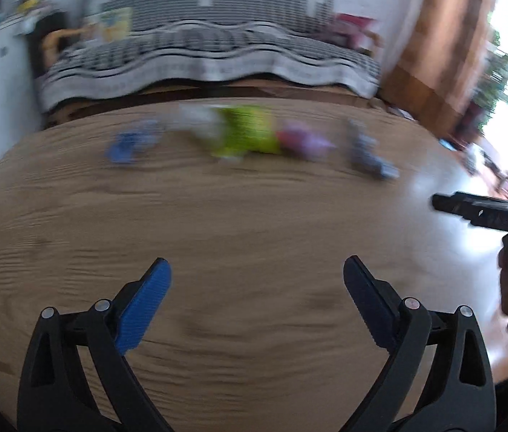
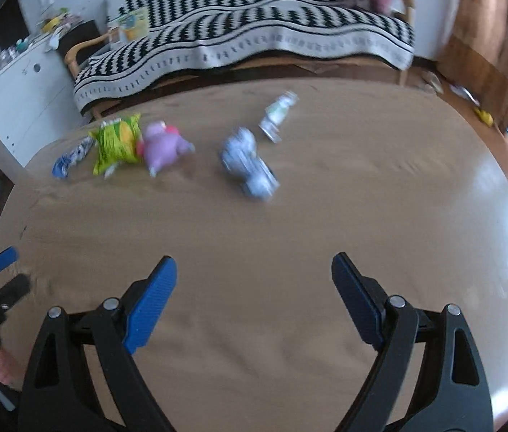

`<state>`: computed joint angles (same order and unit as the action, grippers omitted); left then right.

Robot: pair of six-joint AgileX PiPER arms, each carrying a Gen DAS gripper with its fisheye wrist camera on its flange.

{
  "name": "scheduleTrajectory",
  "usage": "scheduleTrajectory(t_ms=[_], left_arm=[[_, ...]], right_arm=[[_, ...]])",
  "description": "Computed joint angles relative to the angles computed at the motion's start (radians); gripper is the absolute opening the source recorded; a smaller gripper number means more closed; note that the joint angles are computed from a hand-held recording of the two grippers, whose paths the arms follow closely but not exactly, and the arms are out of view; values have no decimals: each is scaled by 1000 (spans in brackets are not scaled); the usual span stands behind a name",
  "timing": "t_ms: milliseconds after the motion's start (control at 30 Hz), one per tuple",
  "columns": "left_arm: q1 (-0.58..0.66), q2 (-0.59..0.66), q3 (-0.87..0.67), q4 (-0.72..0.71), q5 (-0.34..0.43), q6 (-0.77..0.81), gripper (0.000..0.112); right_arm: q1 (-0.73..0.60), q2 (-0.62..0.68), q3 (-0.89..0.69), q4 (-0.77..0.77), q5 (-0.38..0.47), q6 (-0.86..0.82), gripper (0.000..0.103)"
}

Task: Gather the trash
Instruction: 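Move both tools back to the table toward the blue wrapper, then grasp the blue wrapper with the left gripper while the right grasps the silver foil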

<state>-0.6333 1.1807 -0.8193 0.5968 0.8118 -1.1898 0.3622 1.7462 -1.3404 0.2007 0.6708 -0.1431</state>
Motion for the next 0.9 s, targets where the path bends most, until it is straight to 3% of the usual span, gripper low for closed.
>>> scheduleTrajectory(t_ms=[100, 200, 367, 433, 533, 600, 800, 900], left_arm=[[253, -58, 49, -109, -61, 220, 94], [452, -27, 46, -200, -139, 435, 94], [657, 134, -33, -375, -281, 747, 94], [690, 206, -74, -382, -315, 792, 94], [737, 300, -148, -444, -327, 869, 94], [745, 342, -183, -471, -327, 898, 94], [697, 492, -316, -267, -310, 763, 94], [698, 568, -391, -264, -290, 741, 94]], right_arm=[[72, 169, -197, -150, 9, 114, 85], [103, 331, -407, -224, 78, 150, 85], [102, 468, -588, -209, 150, 124, 81], [98, 497, -627, -207, 174, 117, 70], [87, 504, -625, -180, 174, 96, 58], [75, 473, -575, -161, 149, 71, 30], [51, 270, -288, -51, 42, -52, 29], [33, 153, -146, 32, 14, -139, 29]])
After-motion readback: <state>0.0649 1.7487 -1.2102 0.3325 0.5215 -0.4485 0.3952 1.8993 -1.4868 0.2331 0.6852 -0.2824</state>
